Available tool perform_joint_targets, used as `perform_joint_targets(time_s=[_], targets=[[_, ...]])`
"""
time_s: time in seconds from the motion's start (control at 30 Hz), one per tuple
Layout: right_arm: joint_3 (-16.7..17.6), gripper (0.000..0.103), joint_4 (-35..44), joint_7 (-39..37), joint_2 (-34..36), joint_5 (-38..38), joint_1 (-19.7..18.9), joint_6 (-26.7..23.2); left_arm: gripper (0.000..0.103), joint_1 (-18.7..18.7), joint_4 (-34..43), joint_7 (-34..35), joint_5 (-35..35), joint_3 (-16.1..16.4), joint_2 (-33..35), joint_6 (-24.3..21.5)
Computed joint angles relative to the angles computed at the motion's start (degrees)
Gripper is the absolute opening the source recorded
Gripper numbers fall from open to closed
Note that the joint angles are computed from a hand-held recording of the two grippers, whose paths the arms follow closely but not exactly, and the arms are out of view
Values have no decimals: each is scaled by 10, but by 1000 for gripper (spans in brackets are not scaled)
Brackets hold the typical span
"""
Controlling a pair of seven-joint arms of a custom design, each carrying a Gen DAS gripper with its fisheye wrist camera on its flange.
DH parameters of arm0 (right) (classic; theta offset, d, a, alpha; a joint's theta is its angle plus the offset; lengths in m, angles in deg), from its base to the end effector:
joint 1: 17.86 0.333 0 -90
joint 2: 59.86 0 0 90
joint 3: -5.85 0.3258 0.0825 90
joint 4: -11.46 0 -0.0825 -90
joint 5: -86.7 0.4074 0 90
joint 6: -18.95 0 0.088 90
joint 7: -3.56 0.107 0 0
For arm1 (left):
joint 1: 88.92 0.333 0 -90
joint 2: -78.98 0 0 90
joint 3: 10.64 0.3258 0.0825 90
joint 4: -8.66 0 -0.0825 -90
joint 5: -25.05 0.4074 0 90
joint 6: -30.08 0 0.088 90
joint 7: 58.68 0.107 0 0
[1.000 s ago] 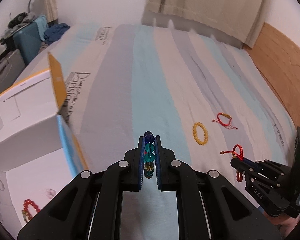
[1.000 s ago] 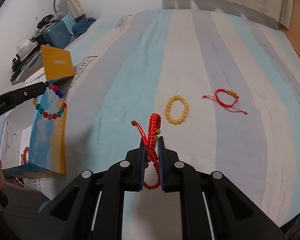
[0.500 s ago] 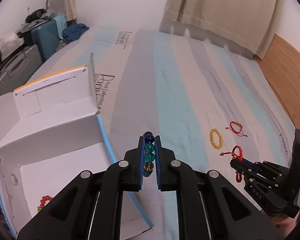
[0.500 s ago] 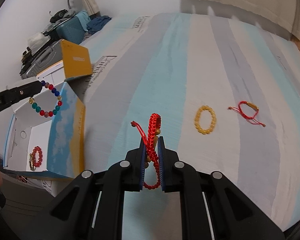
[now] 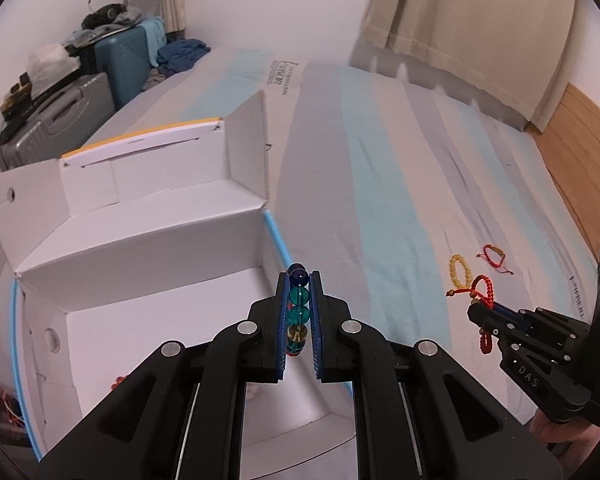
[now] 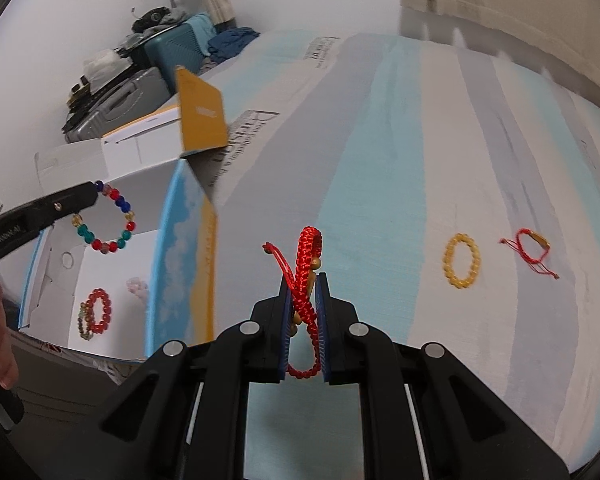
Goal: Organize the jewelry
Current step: 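Lift both bracelets and carry them over the white box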
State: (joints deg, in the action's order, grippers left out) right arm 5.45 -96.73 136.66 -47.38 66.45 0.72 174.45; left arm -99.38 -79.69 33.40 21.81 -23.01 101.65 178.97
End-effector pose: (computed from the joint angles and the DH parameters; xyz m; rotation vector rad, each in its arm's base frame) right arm 0.6380 0.2228 0.4569 -1.6712 1.9576 -0.5089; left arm 0.6973 -0.2635 0.5077 -1.5613 2.2356 -0.8753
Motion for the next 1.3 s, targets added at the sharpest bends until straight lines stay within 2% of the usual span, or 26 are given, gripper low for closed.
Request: perform_joint_targets(time_s=[1.0, 1.3], targets=[[14, 10, 208, -89, 128, 43, 68, -58, 9, 68, -115, 2, -24, 29, -76, 27], [17, 10, 286, -123, 185, 64, 90, -93, 9, 88, -139, 10, -39, 34, -85, 33]])
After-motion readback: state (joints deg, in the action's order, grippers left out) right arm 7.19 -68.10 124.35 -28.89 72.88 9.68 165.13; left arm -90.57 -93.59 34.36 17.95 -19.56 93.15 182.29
